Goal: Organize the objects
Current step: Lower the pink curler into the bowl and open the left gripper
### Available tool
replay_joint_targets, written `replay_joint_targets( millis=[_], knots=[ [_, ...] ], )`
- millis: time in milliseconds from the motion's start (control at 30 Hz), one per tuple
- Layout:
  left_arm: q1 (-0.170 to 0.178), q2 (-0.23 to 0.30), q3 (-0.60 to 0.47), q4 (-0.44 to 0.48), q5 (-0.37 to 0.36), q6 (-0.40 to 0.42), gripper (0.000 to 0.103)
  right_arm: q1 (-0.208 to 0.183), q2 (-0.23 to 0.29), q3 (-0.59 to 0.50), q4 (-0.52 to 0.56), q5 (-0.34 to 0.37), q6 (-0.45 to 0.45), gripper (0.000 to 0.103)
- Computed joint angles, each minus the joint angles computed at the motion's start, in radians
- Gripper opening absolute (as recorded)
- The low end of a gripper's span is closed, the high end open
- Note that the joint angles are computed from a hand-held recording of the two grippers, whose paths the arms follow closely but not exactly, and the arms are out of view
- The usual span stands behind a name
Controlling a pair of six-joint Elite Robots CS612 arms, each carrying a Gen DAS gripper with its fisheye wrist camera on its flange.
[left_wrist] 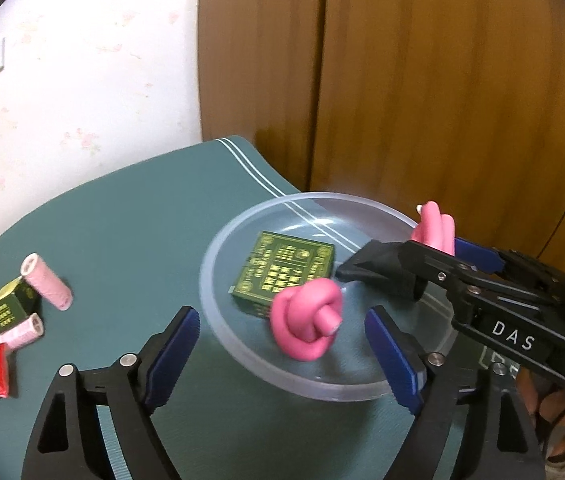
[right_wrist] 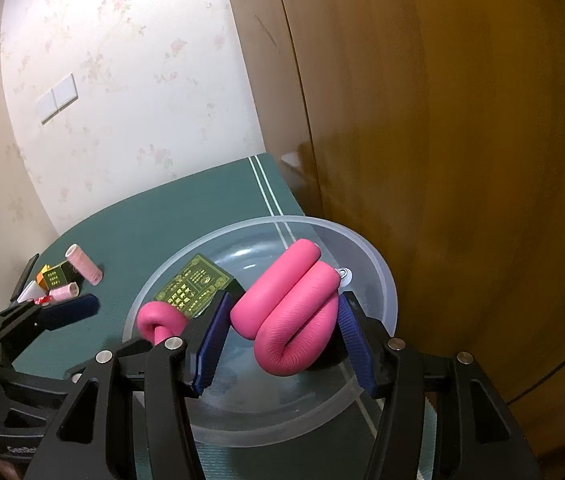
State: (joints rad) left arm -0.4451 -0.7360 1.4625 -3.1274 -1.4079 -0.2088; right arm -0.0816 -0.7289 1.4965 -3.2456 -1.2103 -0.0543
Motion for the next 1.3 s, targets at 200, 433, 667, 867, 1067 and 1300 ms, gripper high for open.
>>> replay_joint_targets(
  millis=[200, 433, 667, 867, 1067, 1300],
  knots=[
    [0.01, -0.004, 0.011, -0.003, 0.003, -0.027, 0.089, 0.006, 0.0, 0.0, -0.007, 0.002, 0.014, 0.072],
    [0.015, 0.013, -0.014, 0.048, 0.041, -0.064, 0.089, 0.01, 0.001, 0.002, -0.004, 0.006, 0.016, 0.072],
    [0.013, 0.031, -0.049, 0.121, 0.081, -0.093, 0.089, 0.008, 0.002, 0.004, -0.004, 0.007, 0.024, 0.072],
    [0.011, 0.019, -0.033, 0.122, 0.096, -0.096, 0.089, 0.007, 0.0, 0.009, -0.007, 0.004, 0.032, 0.072],
    [0.005, -0.007, 0.007, 0.08, 0.154, -0.088, 0.101, 0.013, -0.006, 0.016, -0.008, 0.009, 0.018, 0.072],
    [0.009, -0.032, 0.049, 0.064, 0.22, -0.106, 0.102, 0.032, -0.01, 0.016, -0.008, 0.015, -0.002, 0.072]
  ],
)
